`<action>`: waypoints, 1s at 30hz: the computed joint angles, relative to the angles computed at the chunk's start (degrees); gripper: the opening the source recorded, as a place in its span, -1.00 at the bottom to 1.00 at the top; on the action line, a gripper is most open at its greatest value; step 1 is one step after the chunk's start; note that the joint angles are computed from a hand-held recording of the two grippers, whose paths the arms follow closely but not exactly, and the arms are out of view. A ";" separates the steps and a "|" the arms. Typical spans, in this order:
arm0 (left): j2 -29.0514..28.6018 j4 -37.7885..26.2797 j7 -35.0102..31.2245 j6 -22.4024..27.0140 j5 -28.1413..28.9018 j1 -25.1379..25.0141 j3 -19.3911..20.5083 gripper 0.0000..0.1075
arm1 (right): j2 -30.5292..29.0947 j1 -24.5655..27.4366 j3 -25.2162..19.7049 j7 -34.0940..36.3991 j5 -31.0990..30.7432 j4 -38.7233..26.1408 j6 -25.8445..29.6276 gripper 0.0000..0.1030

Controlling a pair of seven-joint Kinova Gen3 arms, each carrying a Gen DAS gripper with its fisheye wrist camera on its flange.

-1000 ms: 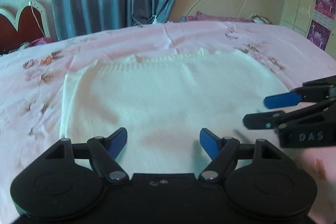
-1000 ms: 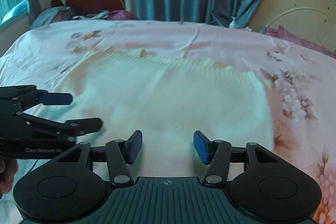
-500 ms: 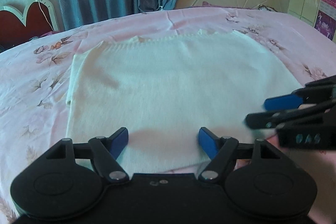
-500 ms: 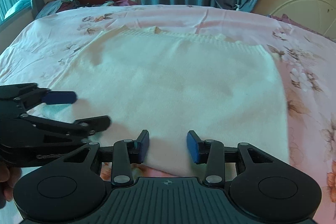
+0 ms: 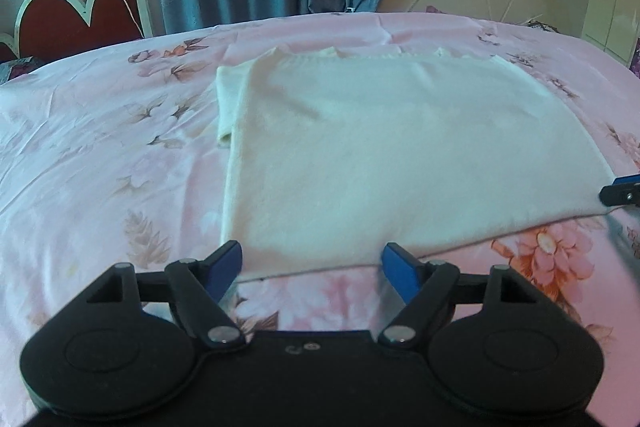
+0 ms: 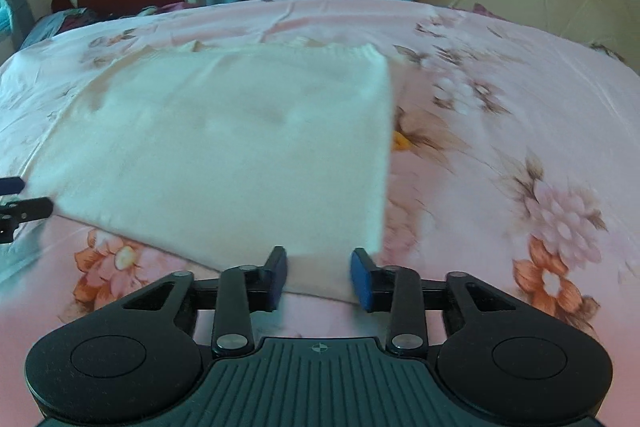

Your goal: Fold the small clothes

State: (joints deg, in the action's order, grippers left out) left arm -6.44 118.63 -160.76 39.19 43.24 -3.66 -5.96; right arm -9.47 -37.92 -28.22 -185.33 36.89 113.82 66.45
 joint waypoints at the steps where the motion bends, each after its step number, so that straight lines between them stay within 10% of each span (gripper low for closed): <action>1: -0.26 0.00 0.64 -0.20 -0.32 -0.04 0.14 0.43 | -0.10 -0.06 0.05 0.48 -0.13 -0.27 0.31 -0.39; 9: 1.14 -0.93 3.17 1.53 1.10 -0.71 -0.77 0.40 | 0.38 -0.07 0.66 2.01 -1.46 -1.03 0.97 -0.61; 15: -0.16 -1.21 5.85 11.61 7.75 -12.65 1.12 0.12 | -2.87 0.48 -2.75 -4.52 2.71 -1.10 1.84 -0.61; 21: 6.95 1.87 5.84 20.69 21.73 -12.92 -6.91 0.02 | -2.15 4.10 -1.51 -7.96 7.15 -1.63 -8.66 -1.00; 30: 12.58 3.80 8.10 15.76 35.80 -15.17 -0.57 -0.46 | 8.43 4.84 7.77 -3.54 10.08 -7.23 -20.38 -1.00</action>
State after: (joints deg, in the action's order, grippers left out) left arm 6.14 122.43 -152.66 54.95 79.03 -18.83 -6.53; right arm -1.03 -33.08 -20.45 -188.87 46.97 106.59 46.07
